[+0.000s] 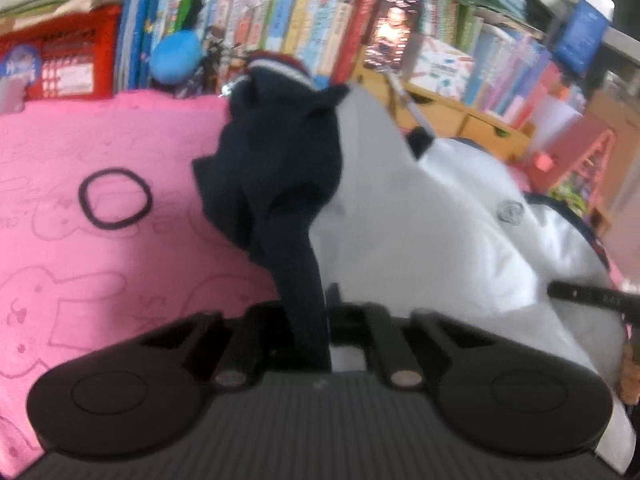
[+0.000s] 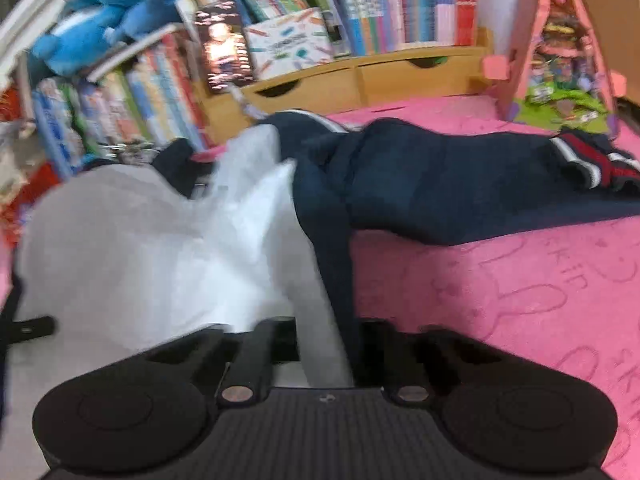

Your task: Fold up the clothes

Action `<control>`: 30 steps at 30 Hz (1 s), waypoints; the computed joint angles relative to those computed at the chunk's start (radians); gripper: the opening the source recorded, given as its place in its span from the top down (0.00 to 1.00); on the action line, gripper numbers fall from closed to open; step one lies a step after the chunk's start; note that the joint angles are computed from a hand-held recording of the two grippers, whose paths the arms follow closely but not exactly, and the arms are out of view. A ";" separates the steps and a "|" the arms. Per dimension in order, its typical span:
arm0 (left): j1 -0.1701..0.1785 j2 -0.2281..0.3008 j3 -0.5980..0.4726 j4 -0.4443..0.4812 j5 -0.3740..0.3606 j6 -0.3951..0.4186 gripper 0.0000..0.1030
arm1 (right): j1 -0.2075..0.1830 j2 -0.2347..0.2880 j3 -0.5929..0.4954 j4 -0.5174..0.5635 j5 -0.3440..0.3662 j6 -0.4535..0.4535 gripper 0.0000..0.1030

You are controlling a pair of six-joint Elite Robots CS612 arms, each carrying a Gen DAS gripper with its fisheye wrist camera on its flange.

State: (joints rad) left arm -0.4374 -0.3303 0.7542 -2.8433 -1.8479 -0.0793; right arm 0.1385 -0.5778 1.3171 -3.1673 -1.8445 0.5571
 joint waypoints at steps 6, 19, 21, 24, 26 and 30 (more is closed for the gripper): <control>0.003 -0.068 0.133 -0.062 -0.063 0.139 0.95 | 0.025 -0.056 0.096 -0.113 -0.050 -0.034 0.95; 0.040 -0.140 0.293 -0.226 -0.174 0.068 0.82 | 0.087 -0.136 0.198 0.042 -0.300 -0.151 0.58; 0.054 -0.126 0.267 -0.265 -0.197 -0.020 0.75 | 0.090 -0.140 0.192 -0.017 -0.293 -0.193 0.47; 0.049 -0.107 0.226 -0.251 -0.133 -0.096 0.71 | 0.074 -0.128 0.159 -0.133 -0.146 -0.231 0.30; 0.042 -0.091 0.201 -0.216 -0.131 -0.083 0.71 | 0.054 -0.104 0.114 -0.184 0.007 -0.231 0.12; 0.025 -0.079 0.190 -0.167 -0.154 0.024 0.70 | 0.047 -0.001 -0.108 -0.122 0.255 -0.270 0.10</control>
